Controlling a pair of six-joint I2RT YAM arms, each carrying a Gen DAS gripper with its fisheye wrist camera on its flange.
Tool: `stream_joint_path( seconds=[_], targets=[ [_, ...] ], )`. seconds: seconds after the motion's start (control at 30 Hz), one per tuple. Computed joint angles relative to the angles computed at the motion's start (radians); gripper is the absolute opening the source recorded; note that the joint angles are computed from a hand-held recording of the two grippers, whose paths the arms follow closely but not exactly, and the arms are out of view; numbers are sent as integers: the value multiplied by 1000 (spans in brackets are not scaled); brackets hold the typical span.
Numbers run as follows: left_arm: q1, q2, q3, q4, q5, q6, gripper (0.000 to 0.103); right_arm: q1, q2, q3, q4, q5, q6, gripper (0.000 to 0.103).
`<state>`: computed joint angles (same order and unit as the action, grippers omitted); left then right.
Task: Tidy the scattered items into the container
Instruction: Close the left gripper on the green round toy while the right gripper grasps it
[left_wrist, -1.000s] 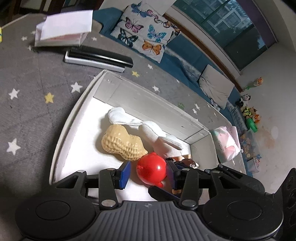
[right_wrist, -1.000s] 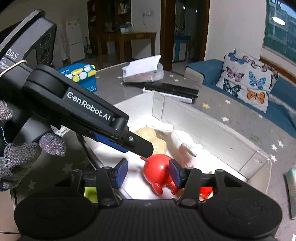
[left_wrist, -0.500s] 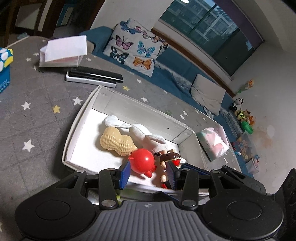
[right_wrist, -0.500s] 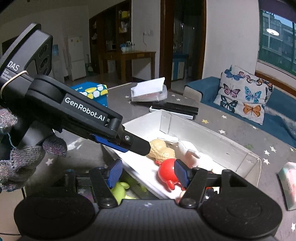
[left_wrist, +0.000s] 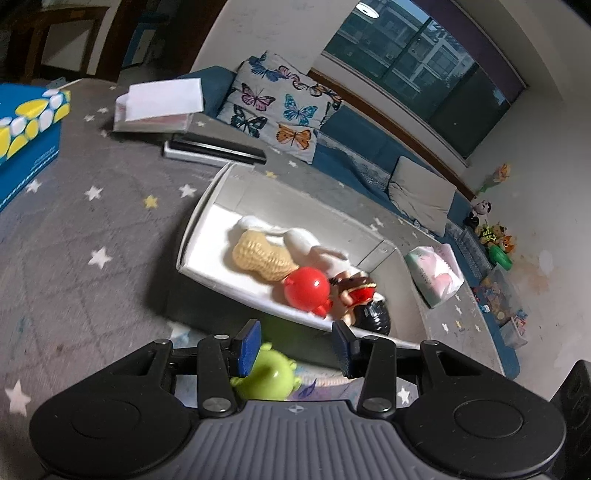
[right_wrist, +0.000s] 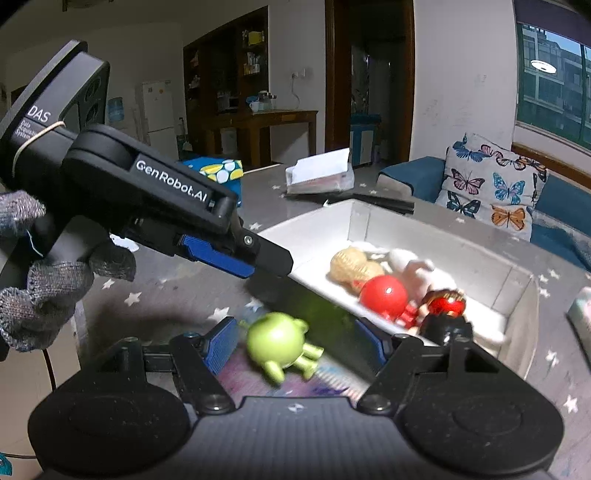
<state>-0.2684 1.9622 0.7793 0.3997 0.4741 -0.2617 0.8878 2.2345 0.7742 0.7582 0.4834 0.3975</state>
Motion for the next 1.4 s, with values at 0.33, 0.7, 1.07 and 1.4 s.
stream_joint_path(
  seconds=[0.33,0.7,1.07,1.4],
  targets=[
    [34,89,0,25,18,-23,45,14,124,91,-1,-24,63,72],
    [60,165,56,27,86,-41,45,-48,218,176,-17,-96,115,72],
    [60,216,116,-9,111,-56,45,-85,264,235,-33,-147,117,72],
    [57,233,122,-3,121,-68,45,-95,281,254,-19,-156,136,69]
  ],
)
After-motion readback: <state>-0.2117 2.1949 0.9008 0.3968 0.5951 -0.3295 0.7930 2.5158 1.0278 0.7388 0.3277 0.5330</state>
